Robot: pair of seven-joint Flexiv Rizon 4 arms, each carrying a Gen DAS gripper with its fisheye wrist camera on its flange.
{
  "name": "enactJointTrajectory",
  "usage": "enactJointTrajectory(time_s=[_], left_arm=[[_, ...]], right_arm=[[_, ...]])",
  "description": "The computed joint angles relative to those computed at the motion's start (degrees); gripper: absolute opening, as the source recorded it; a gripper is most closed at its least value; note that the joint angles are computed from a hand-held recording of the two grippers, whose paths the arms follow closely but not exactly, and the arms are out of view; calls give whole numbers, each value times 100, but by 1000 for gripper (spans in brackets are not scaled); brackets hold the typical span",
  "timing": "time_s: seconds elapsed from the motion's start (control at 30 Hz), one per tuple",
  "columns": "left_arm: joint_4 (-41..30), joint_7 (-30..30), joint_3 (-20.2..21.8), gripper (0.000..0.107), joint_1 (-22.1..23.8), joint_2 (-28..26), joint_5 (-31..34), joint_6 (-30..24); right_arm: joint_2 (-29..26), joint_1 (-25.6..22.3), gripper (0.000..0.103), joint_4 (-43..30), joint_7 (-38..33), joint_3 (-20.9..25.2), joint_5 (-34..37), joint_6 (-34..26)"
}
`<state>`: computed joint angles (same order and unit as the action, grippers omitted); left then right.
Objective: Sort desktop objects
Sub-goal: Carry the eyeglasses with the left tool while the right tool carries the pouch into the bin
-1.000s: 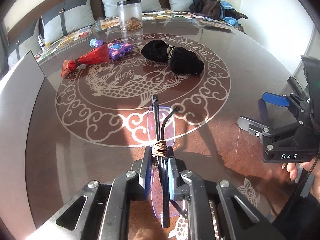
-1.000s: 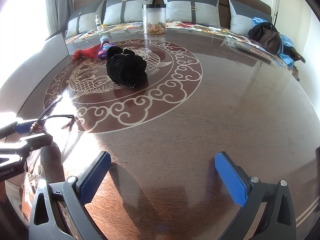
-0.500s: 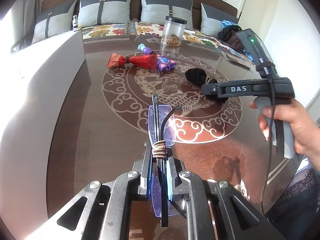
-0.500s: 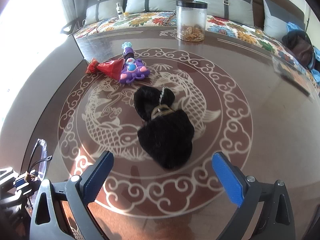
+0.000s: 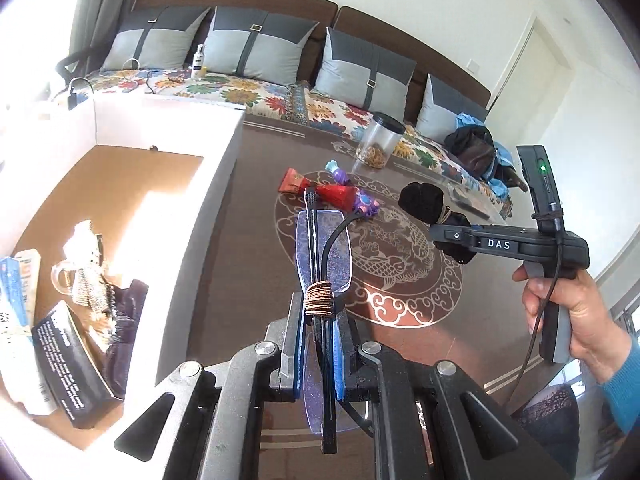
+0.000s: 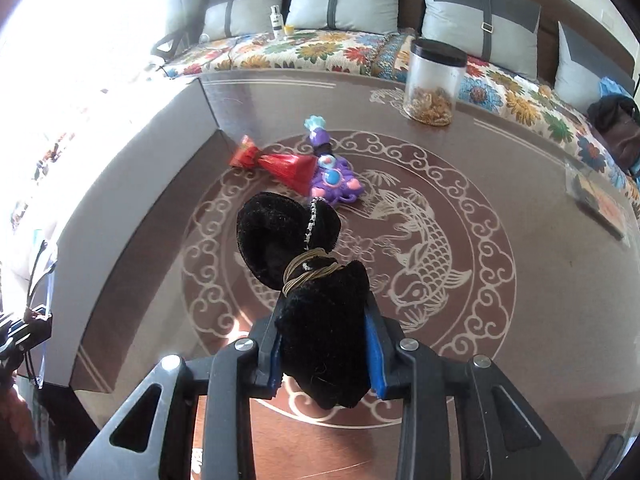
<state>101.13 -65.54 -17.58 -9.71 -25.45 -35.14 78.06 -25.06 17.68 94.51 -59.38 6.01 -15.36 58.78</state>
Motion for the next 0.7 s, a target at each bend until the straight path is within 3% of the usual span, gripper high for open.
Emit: enactJointTrajectory(time_s=[0.07,0.3,0.5,0.53,0.6,0.67,0.7], left_arm=[[117,26,81,11,172,189,-83,72],[-65,-1000,1364,11,285,283,906,-465],[-406,-1690,1749,13,360,-32,1760,-1449],[-480,-1869,1843,16,313,-70,1968,-1637],[-309,-1908,1752,34,413,3,2005,-1661],[-9,-1739,1518,65,565,128,1765,-1341],[67,-1829,1572,72,503,178,1854,-1174]], right_arm=[[-33,130,33,-303,-42,178,108,33],[-1058,971,34,-2357,-645,763,552,-209],[-2523,1967,37,-4590,-818,293,176,-1397],[-2752,2037,44,-4942,-789,249,204,-1647],[-3151,2112,60,-5621,-715,207,332,-2324],[-3173,2159,62,-5598,-625,58,394,-2343],[-3065,2147,65,-5378,-598,5,422,-2144]])
